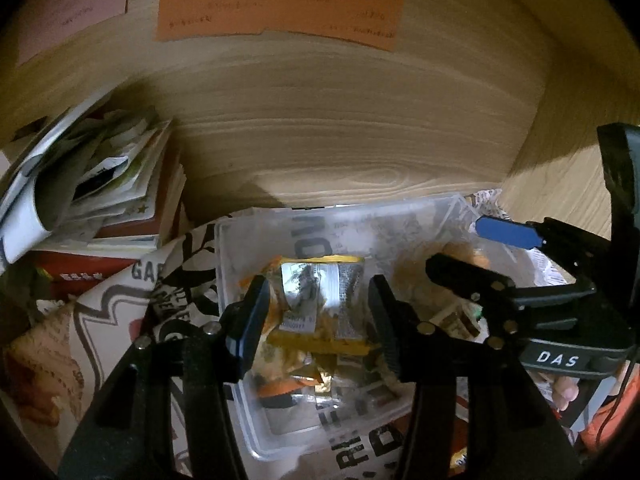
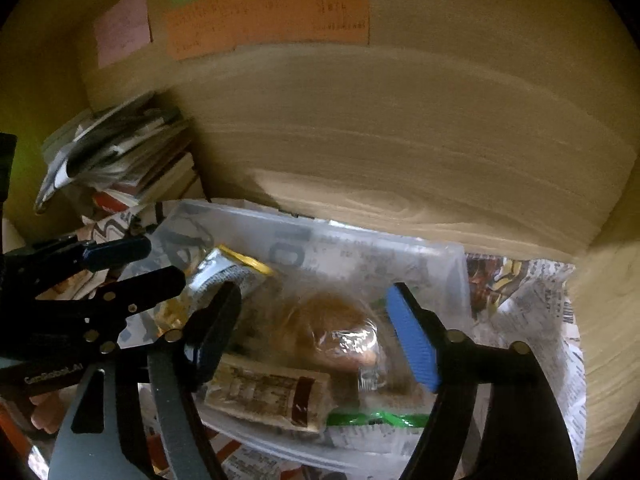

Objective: Organize snacks
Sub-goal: 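Carry both bags over the clear plastic box and release them inside, then grasp the lime green round container with the left gripper while the right grasps the peanut brittle block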

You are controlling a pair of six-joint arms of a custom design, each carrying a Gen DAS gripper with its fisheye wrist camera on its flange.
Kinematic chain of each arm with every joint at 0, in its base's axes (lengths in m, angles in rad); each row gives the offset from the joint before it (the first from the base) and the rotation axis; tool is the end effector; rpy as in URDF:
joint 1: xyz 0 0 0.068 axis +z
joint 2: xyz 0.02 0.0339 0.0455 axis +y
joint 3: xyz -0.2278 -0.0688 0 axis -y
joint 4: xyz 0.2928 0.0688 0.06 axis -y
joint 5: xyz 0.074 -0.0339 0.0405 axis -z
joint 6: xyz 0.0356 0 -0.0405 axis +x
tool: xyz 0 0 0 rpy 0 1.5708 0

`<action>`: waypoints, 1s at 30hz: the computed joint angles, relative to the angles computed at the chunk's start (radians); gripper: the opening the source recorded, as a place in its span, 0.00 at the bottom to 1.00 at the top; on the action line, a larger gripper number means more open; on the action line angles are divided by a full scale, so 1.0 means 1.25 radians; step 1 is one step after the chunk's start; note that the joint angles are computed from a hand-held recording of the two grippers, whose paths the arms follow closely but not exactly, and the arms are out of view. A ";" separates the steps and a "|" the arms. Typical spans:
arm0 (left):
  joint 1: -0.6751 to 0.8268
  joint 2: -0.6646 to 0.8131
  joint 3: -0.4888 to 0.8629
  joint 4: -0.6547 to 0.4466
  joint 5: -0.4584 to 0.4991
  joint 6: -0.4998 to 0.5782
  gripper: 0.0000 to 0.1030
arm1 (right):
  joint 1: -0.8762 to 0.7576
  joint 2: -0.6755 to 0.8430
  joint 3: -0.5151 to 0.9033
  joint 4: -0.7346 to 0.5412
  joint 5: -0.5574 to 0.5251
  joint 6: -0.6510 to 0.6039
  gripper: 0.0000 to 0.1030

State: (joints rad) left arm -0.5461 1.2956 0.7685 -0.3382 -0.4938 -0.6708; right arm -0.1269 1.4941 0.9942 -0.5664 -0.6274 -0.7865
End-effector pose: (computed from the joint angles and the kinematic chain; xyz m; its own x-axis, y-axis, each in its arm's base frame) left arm 0.2734 -0.1464 0.1571 -0.6306 -0.2573 -0.7322 -0.2519 0.9602 -0.1204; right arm 0.3379 -0.0220 0.1629 -0.4866 -0.5156 -0.7052 -0.7412 0.6710 0.0208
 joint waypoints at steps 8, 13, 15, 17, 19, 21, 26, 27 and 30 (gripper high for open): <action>-0.080 -0.111 -0.046 -0.053 -0.085 -0.027 0.53 | -0.063 -0.077 -0.018 -0.066 -0.073 -0.035 0.72; -0.157 -0.189 -0.073 -0.119 -0.165 -0.074 0.57 | -0.127 -0.149 -0.054 -0.105 -0.122 -0.092 0.76; -0.187 -0.216 -0.085 -0.147 -0.190 -0.098 0.57 | -0.151 -0.176 -0.070 -0.121 -0.139 -0.113 0.78; -0.215 -0.245 -0.102 -0.176 -0.212 -0.125 0.58 | -0.175 -0.195 -0.081 -0.141 -0.154 -0.142 0.78; -0.240 -0.265 -0.111 -0.206 -0.230 -0.155 0.59 | -0.202 -0.210 -0.090 -0.167 -0.169 -0.174 0.79; -0.267 -0.272 -0.119 -0.230 -0.246 -0.189 0.60 | -0.232 -0.221 -0.100 -0.195 -0.182 -0.211 0.81; -0.325 -0.298 -0.156 -0.285 -0.264 -0.284 0.60 | -0.293 -0.236 -0.127 -0.240 -0.191 -0.288 0.82; -0.338 -0.304 -0.165 -0.297 -0.266 -0.306 0.60 | -0.305 -0.236 -0.132 -0.246 -0.190 -0.301 0.82; -0.377 -0.303 -0.182 -0.329 -0.271 -0.376 0.60 | -0.335 -0.239 -0.150 -0.248 -0.186 -0.331 0.82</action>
